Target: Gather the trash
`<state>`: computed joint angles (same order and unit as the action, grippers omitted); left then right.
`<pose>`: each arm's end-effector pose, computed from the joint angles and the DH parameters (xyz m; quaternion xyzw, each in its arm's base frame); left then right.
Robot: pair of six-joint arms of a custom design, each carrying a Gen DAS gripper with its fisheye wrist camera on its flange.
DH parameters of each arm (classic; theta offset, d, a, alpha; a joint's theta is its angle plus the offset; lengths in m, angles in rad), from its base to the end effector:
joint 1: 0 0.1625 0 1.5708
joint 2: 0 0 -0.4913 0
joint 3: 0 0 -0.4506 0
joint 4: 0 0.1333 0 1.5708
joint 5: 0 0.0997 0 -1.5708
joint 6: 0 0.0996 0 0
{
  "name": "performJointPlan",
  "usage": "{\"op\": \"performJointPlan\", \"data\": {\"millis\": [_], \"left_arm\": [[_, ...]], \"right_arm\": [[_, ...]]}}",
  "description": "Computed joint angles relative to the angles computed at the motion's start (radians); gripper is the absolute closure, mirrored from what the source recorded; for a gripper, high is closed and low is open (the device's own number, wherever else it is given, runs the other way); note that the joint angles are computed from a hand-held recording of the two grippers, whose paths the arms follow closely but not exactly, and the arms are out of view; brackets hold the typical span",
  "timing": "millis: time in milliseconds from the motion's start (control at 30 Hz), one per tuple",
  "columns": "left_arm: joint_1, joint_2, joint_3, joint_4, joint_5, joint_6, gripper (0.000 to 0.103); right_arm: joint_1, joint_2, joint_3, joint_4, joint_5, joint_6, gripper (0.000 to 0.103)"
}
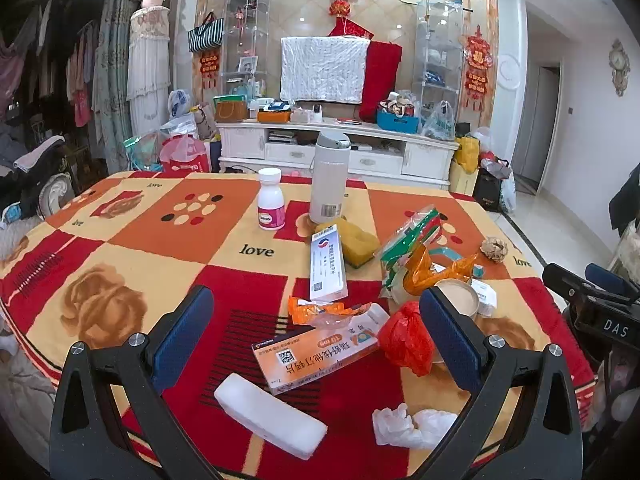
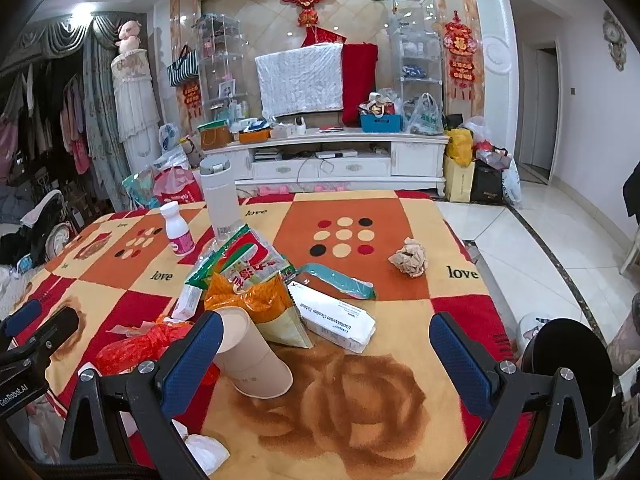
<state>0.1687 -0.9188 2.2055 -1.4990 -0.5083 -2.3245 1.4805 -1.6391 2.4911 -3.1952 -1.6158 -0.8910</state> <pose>-0.3554 -0.2840 0.0128 -0.0135 0.7424 -0.5336 0.4050 0.0919 -0.4140 0.3118 0.3531 -0.8562 0.3223 0.1958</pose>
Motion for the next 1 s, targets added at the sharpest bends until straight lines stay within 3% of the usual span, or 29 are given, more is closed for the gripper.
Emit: {"op": "performJointPlan", "data": {"millis": [567,1000], "left_arm": [[0.010,0.003,0.011,-0.055,-0.004,0.028,0.001],[0.013,0.009,0.014,-0.082,-0.006,0.043,0.001]], "right_arm": [[0.003,0.003,0.001,-0.003,-0.019,-0.013,0.001],[-0.019,0.002,0.005,0.004,0.016,0.007,0.001]]}}
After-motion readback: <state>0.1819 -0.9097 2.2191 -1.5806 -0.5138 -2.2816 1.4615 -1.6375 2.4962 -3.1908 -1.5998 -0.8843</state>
